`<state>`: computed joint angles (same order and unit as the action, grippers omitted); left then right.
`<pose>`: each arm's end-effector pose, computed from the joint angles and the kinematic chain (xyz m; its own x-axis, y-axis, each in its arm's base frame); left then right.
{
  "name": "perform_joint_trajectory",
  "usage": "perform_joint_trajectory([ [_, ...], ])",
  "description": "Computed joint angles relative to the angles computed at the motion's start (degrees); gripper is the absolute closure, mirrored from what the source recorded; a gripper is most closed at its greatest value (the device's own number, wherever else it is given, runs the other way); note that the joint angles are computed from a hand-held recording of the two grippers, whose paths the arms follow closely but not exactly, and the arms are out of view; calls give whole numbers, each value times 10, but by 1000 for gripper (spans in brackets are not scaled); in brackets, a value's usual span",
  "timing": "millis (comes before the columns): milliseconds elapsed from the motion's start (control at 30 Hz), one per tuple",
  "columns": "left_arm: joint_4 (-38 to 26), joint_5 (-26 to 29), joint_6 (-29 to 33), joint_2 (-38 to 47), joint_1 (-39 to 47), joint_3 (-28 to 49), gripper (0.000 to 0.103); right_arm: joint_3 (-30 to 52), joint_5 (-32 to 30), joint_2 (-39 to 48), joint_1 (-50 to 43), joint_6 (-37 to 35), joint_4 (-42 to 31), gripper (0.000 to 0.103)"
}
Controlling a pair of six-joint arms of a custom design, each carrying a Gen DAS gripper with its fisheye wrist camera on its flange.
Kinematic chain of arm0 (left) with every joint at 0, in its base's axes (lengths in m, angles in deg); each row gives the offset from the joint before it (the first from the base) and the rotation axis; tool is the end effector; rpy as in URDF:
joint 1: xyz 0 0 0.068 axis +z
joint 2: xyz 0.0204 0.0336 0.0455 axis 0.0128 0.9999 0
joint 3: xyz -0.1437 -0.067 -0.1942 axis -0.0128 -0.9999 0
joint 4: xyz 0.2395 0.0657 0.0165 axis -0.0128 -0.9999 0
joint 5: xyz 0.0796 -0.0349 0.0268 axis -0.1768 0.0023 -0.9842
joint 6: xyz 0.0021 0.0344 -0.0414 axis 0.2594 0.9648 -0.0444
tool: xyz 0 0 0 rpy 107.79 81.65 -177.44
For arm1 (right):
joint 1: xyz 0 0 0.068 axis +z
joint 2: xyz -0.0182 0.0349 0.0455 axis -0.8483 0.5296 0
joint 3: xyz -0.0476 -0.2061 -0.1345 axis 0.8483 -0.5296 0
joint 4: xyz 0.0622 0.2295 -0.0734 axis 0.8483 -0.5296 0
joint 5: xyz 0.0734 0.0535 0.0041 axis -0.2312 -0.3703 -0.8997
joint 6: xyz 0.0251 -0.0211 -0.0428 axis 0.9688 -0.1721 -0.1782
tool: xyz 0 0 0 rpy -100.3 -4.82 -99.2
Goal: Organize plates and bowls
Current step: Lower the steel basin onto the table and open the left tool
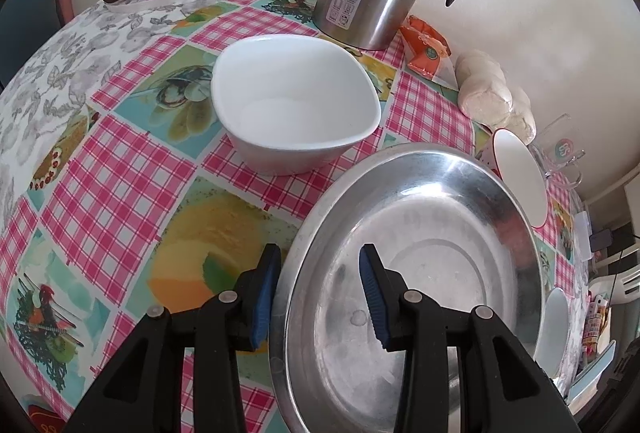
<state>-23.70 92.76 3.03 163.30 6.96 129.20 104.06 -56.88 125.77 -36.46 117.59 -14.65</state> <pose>0.3475 0.0272 0.1203 -0.9213 -0.0817 -0.3802 0.0253 0.9630 -0.2683 0.2465 0.0914 0.1054 -0.7799 0.4632 -0.4210 0.3952 0.8860 0.2427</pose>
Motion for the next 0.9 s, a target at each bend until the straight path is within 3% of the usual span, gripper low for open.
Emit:
perform_joint_trajectory([
  [200,-42,26,3,16,10,27,60,-1,-8,-3,-4,1,-5,81],
  [267,-62,36,4,26,12,40,60,-1,-12,-5,-6,3,-7,69],
  [433,-79,31,5,26,9,44,59,8,-9,-15,2,-4,-19,62],
  [900,-114,16,35,-17,12,50,41,12,30,-79,8,-4,-63,50],
])
